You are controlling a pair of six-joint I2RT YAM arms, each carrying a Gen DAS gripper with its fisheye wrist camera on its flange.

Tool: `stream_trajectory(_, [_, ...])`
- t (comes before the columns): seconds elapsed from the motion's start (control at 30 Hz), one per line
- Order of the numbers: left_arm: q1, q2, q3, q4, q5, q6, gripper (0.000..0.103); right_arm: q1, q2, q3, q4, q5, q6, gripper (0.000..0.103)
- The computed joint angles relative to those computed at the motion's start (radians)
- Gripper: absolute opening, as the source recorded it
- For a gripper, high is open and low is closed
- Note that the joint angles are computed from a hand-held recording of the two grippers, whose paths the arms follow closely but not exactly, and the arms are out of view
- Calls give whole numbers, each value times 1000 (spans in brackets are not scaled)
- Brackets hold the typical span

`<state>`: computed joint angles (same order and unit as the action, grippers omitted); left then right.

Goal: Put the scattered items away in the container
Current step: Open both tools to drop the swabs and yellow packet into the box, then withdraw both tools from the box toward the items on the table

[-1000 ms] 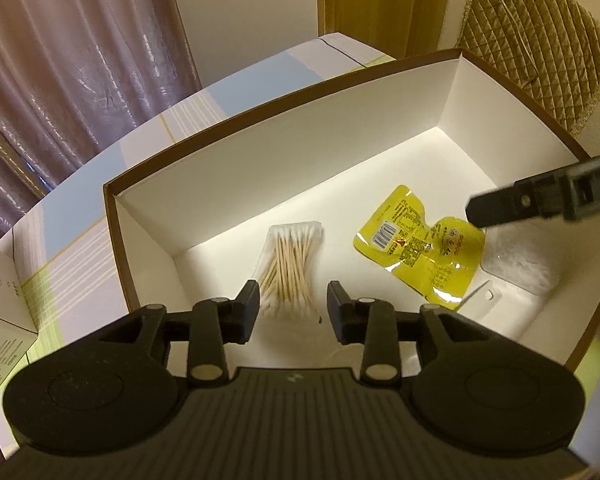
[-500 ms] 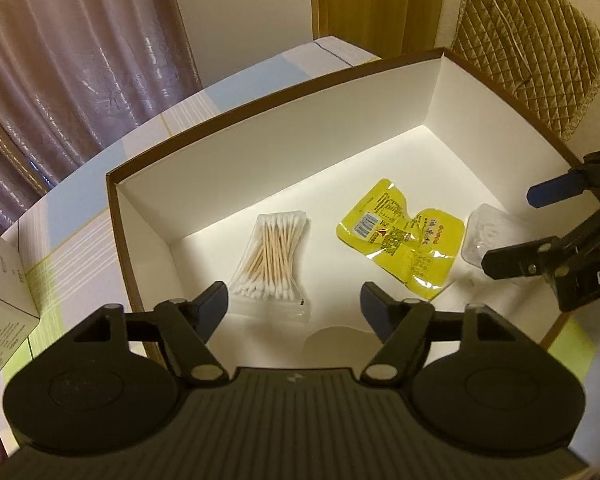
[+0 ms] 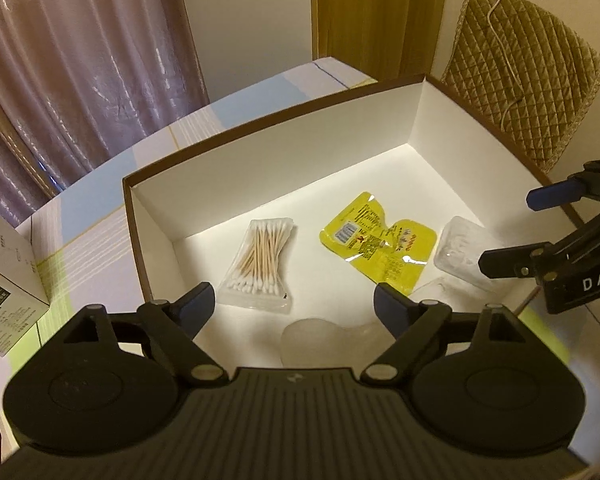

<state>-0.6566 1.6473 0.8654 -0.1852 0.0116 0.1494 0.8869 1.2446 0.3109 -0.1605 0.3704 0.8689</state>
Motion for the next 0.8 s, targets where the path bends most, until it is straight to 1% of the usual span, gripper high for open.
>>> stream_trajectory(0.33, [-32,-134,-65,-30,-29,-31,88,118,-105,10,-142,86,105,100])
stream_trajectory(0.43, [-47,-183,-93,-37,-53,-36,89,159,-130,17,-188,110,145,100])
stream_trajectory(0.8, [-91,-352,-175,-92,-98,-82,91,320,-164,55,-330,190,295,100])
